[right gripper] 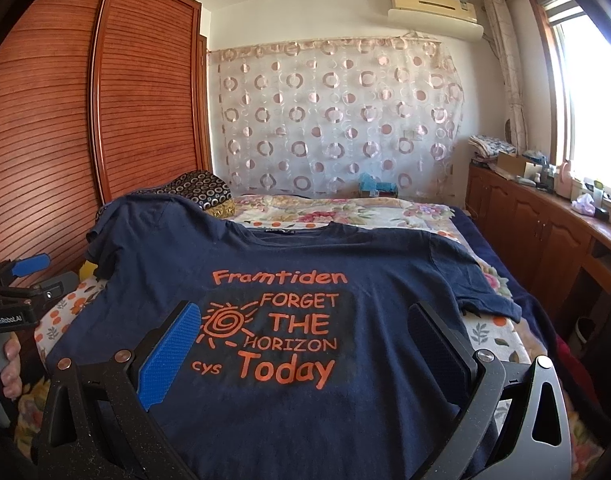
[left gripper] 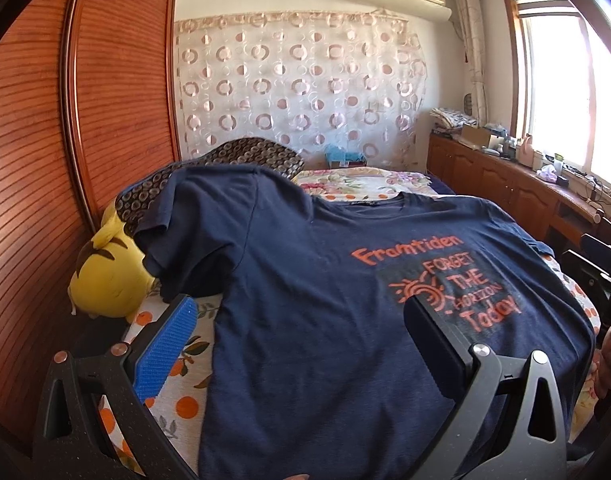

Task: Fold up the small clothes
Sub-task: 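Grasp the navy T-shirt's sleeve edge with the left gripper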

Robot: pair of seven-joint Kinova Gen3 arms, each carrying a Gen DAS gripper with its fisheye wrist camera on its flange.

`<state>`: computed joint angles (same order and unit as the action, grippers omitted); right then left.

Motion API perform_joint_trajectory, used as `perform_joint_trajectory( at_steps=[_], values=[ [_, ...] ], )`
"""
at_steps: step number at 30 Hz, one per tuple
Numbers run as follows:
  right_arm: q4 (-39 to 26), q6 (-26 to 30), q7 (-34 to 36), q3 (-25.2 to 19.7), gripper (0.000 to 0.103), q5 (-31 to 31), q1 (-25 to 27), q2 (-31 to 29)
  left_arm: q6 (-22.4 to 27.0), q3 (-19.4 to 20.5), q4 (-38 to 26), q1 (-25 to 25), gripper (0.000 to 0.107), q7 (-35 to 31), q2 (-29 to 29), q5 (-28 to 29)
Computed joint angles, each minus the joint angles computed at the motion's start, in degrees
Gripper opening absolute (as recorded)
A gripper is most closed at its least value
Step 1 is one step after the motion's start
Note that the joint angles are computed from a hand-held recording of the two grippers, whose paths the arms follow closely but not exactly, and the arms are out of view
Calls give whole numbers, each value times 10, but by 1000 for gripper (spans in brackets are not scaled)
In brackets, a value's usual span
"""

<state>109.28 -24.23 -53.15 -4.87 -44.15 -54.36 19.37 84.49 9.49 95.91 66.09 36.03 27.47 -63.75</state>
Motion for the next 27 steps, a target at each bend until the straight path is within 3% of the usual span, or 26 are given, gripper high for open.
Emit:
perform_joint_trajectory(
  at_steps=[7, 17, 22, 27],
  values=[
    [-45, 37, -3, 5, 103, 36, 3, 33, -30, 11, 76, -27, 103, 34, -38, 20],
    [-139, 166, -89, -36, 103, 199, 66, 84, -71, 32, 160, -85, 103, 30, -96, 25],
    [-190, 240, -111, -113, 103, 269, 136, 104, -90, 40, 185, -126, 103, -1, -125, 22],
    [-223, 289, -124, -157, 103, 319, 176, 114, -150, 37, 219, -189, 87, -48, -163, 5]
  ],
)
